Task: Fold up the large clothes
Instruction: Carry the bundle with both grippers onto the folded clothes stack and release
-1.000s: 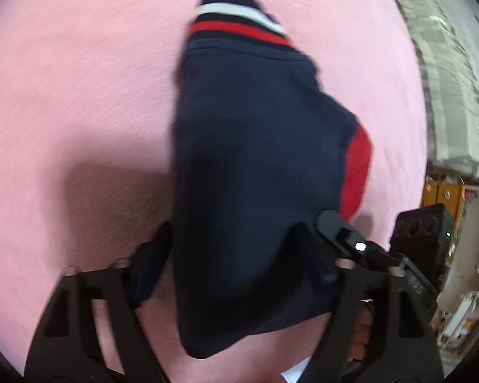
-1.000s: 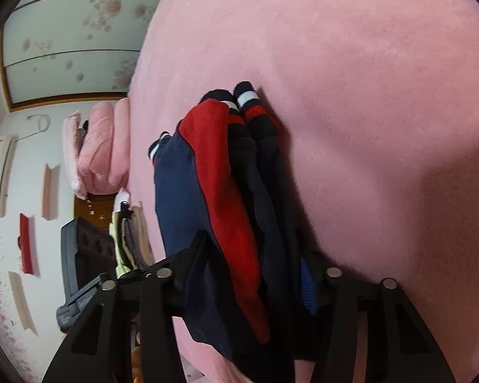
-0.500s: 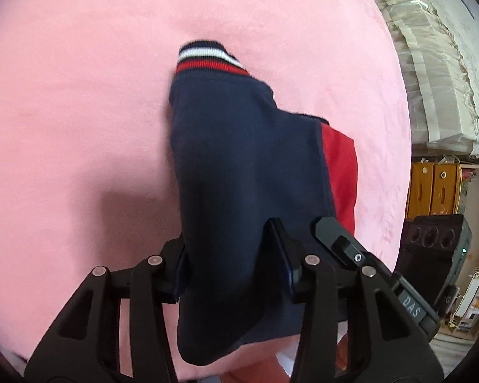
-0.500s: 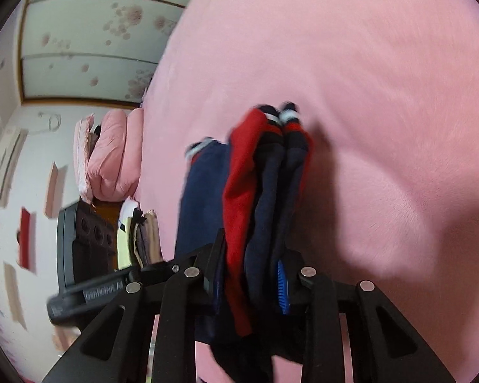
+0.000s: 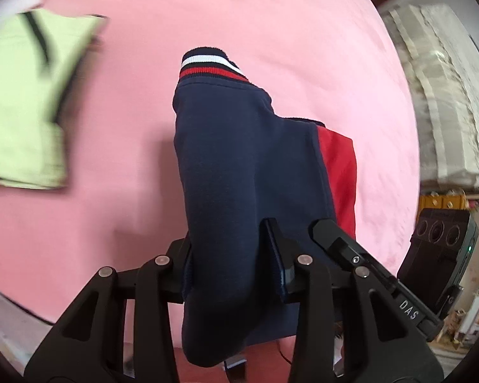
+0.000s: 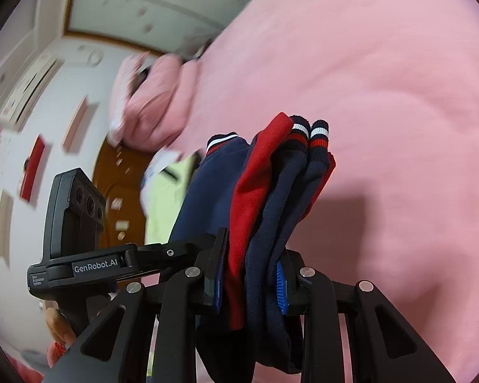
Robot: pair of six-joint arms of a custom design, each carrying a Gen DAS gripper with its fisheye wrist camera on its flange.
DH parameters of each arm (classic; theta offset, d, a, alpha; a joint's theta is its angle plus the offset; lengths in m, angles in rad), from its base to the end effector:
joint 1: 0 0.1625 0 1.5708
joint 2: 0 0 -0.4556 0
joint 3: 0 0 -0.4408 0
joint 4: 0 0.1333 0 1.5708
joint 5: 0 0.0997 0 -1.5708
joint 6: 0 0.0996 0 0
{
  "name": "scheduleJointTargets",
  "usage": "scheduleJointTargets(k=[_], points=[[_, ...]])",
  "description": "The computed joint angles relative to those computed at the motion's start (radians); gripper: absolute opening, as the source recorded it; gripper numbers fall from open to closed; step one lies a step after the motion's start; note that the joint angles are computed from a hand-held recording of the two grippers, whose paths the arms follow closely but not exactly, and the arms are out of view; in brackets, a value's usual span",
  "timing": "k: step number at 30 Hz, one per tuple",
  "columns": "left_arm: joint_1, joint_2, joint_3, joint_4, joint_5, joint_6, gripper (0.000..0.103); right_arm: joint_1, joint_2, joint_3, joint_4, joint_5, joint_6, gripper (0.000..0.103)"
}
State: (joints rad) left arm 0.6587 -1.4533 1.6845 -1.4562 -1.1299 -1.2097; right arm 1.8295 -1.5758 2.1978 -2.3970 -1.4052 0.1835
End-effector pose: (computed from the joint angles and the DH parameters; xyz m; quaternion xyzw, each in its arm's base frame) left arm -0.3240 -0.4731 0.3954 -0.1053 0.9562 -0.1061 0.2517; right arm 0.2659 -0.4195 0.2853 -0.0457 0.9904 -0.0811 0.1025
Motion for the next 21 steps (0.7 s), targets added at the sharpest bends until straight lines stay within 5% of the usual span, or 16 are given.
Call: scheduleJointTargets(k=[6,14,19,21], points=[[-0.004,-0.113,-0.175,0.376,0.131,-0.077,0.034,0.207,0.265,-0.104,-0.147,0.086,0.092,0.025],[0.047,-0.058,-0.47,0.719,0.332,-0.062,0.034,0.408,0.563,-0.314,-0.286,0.108,0.159,0.024],[0.153,-0.053,-0.479,0.689,0.418,0.056,0.034,0.458,0.762,-0.452,-0.377,0.078,0.201,0.024],[0.216,-0.096,-0.384,0.54,0.449,0.194,0.033,0.45,0.834,-0.471,-0.421,0.048,0.162,0.024]])
